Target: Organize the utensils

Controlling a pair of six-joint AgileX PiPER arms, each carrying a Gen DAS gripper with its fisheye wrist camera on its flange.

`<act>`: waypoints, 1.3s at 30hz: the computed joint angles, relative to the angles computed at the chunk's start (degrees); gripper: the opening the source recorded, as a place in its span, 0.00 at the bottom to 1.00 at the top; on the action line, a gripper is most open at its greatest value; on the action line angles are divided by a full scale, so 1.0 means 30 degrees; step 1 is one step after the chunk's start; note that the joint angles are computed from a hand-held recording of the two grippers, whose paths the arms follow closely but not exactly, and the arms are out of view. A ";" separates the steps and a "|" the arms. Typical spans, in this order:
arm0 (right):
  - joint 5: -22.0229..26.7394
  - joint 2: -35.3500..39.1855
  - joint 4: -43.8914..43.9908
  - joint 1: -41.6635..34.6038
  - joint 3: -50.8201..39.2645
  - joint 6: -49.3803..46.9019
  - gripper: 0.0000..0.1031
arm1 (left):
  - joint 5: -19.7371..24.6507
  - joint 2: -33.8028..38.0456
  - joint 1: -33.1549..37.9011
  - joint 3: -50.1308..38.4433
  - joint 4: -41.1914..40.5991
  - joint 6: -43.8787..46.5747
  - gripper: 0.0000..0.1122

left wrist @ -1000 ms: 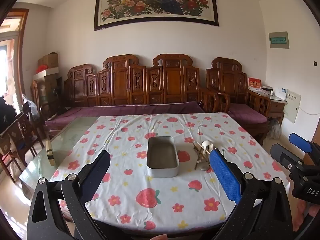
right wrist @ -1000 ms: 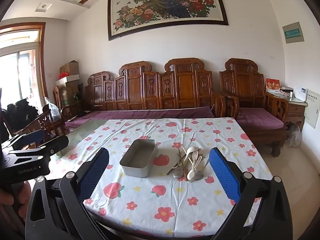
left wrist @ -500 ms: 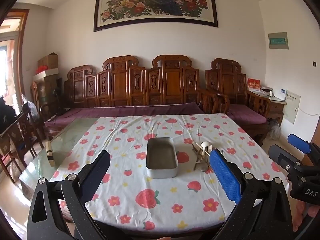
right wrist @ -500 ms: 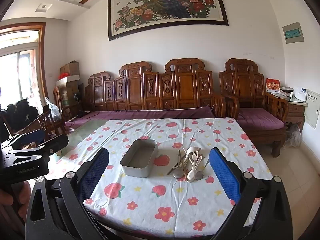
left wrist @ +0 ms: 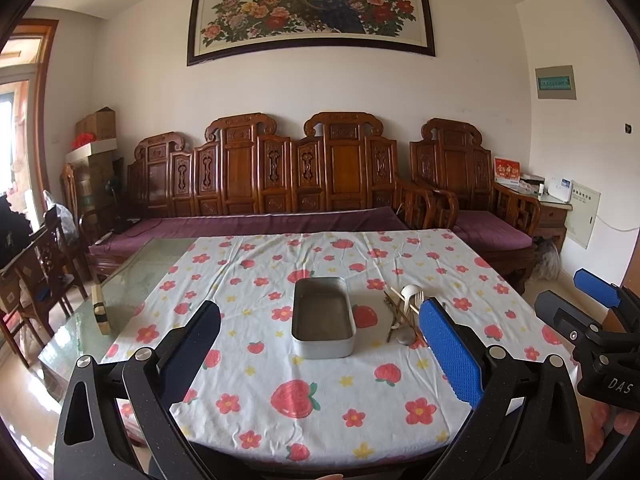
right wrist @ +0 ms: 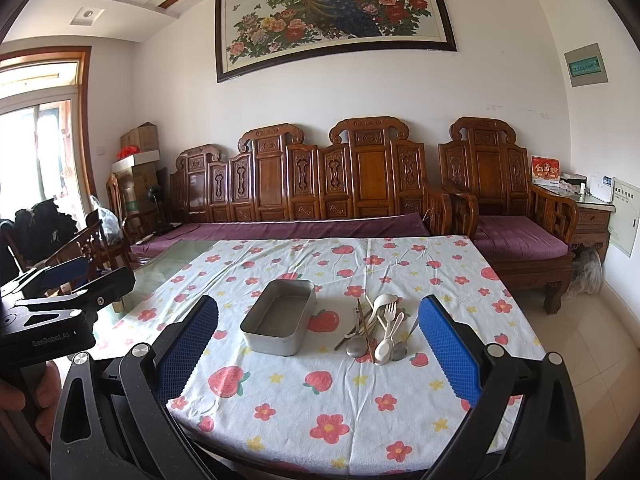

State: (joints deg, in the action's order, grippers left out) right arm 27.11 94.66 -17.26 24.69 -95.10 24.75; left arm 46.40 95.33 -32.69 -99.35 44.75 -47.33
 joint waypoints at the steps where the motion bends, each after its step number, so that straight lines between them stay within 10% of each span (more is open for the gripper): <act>1: 0.0007 0.0006 -0.0023 0.0004 -0.0012 0.0019 0.97 | 0.0012 0.0000 -0.0010 0.0000 0.0040 -0.0032 0.86; 39: -0.0087 -0.0088 0.0272 -0.0154 0.0081 -0.0266 0.97 | 0.1992 0.1109 -0.0196 -0.3948 -0.1179 0.2213 0.86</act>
State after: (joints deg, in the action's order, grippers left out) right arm 26.85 94.40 -16.45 24.23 -94.86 23.95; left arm 52.38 98.66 -33.28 -111.20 41.21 -40.69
